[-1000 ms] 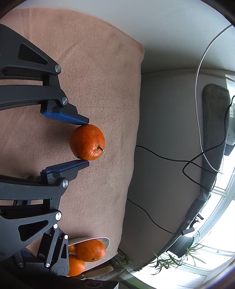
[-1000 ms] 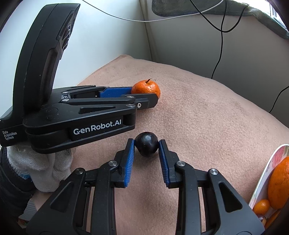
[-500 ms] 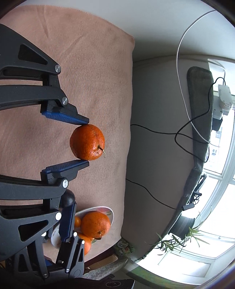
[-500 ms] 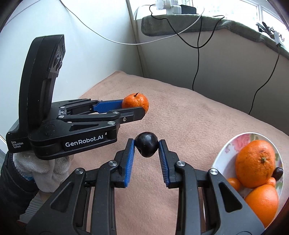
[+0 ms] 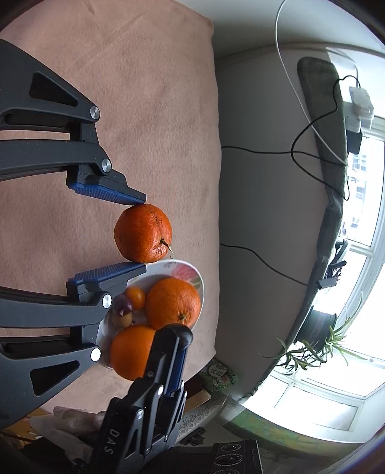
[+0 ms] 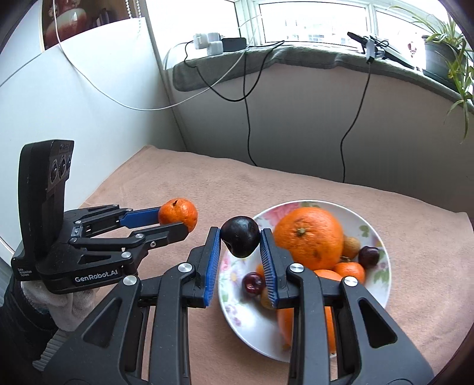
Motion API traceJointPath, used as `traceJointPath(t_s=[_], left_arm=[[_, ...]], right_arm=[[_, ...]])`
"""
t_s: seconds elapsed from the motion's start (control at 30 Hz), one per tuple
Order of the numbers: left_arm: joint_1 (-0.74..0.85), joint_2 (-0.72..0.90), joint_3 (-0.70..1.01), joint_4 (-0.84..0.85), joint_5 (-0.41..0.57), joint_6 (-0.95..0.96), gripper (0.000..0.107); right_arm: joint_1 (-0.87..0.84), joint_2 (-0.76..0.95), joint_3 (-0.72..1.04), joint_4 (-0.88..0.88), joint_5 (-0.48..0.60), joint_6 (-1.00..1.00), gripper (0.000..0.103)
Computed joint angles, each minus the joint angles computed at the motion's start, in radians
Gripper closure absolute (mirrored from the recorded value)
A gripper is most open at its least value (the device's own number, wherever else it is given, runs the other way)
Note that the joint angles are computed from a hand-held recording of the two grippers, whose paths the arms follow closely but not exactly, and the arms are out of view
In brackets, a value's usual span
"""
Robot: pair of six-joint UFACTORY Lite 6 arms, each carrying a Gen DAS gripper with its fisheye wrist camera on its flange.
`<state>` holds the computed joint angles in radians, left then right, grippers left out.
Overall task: Organize fruits
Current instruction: 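Lift and carry the tangerine and plum over the plate with both tools, then lower both fruits onto the plate and open both tools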
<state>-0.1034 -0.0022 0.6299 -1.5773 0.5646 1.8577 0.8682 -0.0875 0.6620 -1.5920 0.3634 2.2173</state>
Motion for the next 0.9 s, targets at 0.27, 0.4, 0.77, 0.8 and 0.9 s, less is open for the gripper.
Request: traceJointPath(t_s=[0.27, 0.4, 0.77, 0.8, 0.9], left_arm=[[-0.140, -0.021, -0.020, -0.057, -0.051, -0.013, 0.069], [-0.192, -0.004, -0.002, -0.073, -0.077, -0.022, 0.069], [-0.282, -0.014, 0.006, -0.105, -0.126, -0.023, 0.067], [-0.284, -0.021, 0.002, -0.109, -0.127, -0.021, 0.067], [-0.287, -0.047, -0.008, -0.106, -0.124, -0.027, 0.062]], right_arm=[[-0.063, -0.098, -0.112, 0.028, 0.014, -0.022, 0.075], [-0.104, -0.121, -0.139, 0.016, -0.007, -0.021, 0.074], [-0.102, -0.150, -0.155, 0.056, -0.001, -0.071, 0.074], [-0.099, -0.154, -0.156, 0.058, -0.001, -0.073, 0.074], [-0.089, -0.156, -0.155, 0.083, 0.009, -0.098, 0.074]])
